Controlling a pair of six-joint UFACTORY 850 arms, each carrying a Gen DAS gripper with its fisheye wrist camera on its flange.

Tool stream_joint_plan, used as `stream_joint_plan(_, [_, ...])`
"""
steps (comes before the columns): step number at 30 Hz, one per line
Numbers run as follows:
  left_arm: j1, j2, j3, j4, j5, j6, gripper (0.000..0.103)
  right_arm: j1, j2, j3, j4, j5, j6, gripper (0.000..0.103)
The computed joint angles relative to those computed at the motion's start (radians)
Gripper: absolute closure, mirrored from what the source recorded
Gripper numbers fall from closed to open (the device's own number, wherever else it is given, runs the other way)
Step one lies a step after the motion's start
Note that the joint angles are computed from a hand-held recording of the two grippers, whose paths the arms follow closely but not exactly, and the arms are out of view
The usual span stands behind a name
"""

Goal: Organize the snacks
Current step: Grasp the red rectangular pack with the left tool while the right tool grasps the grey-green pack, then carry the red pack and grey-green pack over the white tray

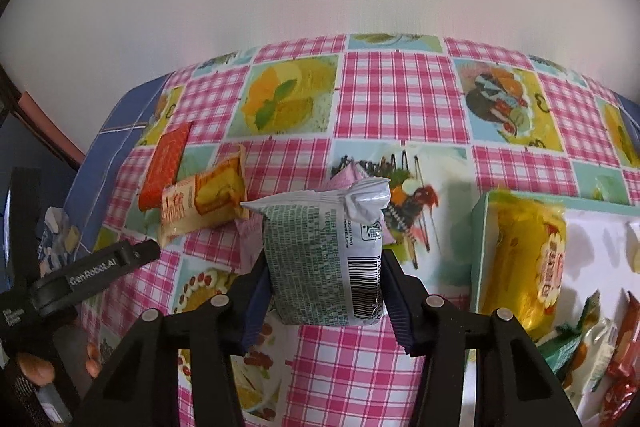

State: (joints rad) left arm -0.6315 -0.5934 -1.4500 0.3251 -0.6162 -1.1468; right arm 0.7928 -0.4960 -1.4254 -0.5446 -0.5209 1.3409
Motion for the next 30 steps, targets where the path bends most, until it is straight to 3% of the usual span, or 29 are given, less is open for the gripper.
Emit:
stream_joint_plan(2, [0.016,0.001,-0.011,-0.014,0.014,0.054,0.002,-0.005,-0.001,-0.012,0.007,0.004,-0.017,0.049])
stream_joint_plan(10, [0.046,-0.128,-0.234,0.017,-0.103,0.191,0.002,-0.037,-0.067,-0.118,0.103,-0.026,-0.167,0.049])
stream_joint_plan(16, [0.08,-0.235,-0.386,-0.061,-0.096,0.298,0.005,-0.068,-0.129,-0.2,0.18,-0.055,-0.273,0.049])
stream_joint_plan(21, [0.095,-0.335,-0.519,-0.119,-0.159,0.361,0.033,-0.081,-0.164,-0.247,0.196,-0.072,-0.319,0.049])
stream_joint_plan(23, [0.1,-0.359,-0.55,-0.135,-0.17,0.376,0.039,-0.082,-0.175,-0.262,0.186,-0.079,-0.321,0.049])
stream_joint_plan(24, [0.1,-0.362,-0.554,-0.115,-0.166,0.364,0.049,-0.082,-0.178,-0.266,0.184,-0.082,-0.323,0.049])
stream_joint_plan(26, [0.099,-0.376,-0.577,-0.094,-0.178,0.355,0.055,-0.082,-0.178,-0.27,0.18,-0.083,-0.323,0.049])
stream_joint_plan(30, [0.095,-0.354,-0.551,-0.118,-0.17,0.342,0.056,-0.079,-0.171,-0.268,0.175,-0.082,-0.321,0.052])
